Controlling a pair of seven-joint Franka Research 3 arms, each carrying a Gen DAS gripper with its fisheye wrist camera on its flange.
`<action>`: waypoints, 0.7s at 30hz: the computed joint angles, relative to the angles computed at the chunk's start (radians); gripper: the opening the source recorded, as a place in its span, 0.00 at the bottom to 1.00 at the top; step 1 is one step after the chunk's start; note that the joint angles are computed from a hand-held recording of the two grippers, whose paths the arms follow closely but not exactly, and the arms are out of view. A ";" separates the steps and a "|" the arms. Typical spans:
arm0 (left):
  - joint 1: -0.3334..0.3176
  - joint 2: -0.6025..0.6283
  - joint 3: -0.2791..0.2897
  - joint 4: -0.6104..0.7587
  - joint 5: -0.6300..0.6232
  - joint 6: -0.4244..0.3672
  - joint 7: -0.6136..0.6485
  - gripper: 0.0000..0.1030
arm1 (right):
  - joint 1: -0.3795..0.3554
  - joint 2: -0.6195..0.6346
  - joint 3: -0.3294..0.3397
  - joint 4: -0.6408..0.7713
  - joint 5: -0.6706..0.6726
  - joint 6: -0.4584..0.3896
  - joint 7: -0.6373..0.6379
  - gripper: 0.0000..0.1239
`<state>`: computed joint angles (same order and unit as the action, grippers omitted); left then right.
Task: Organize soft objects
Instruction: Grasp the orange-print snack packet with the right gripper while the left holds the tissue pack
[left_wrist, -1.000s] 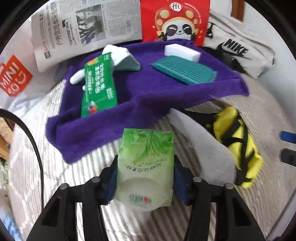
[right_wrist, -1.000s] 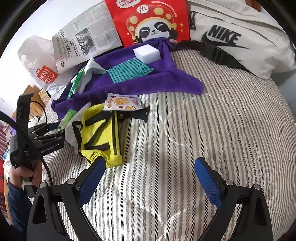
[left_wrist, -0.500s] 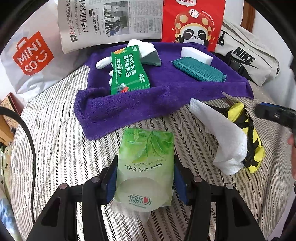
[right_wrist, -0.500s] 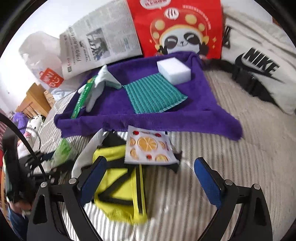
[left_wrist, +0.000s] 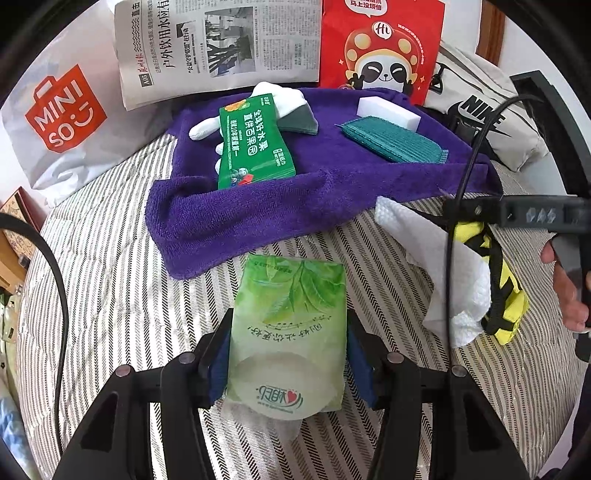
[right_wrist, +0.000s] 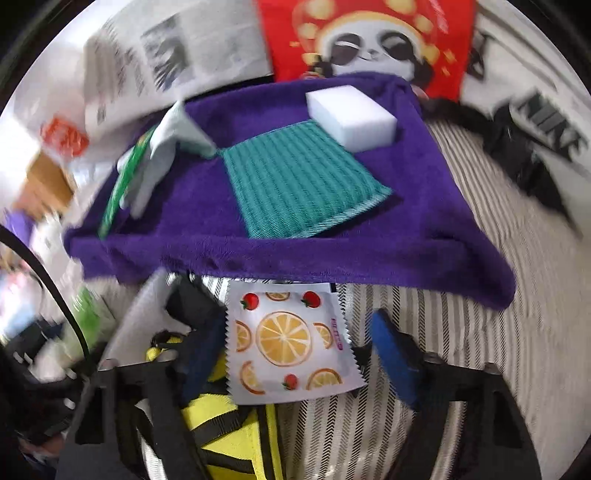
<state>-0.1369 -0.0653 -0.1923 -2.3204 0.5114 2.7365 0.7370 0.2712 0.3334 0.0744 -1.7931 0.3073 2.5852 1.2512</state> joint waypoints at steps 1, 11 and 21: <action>0.000 -0.001 0.000 -0.002 0.002 0.003 -0.001 0.50 | -0.022 -0.003 0.028 -0.001 0.044 -0.008 -0.067 0.43; 0.001 -0.002 -0.002 -0.005 0.026 0.008 -0.030 0.51 | -0.027 -0.078 0.002 -0.068 0.051 -0.001 -0.098 0.16; 0.000 -0.003 -0.001 -0.004 0.019 0.003 -0.028 0.51 | -0.028 -0.088 -0.045 -0.100 -0.054 0.024 -0.001 0.10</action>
<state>-0.1374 -0.0680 -0.1937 -2.3244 0.5305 2.7393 0.7094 0.2434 0.2458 0.0295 -1.8936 0.2529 2.6089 1.2503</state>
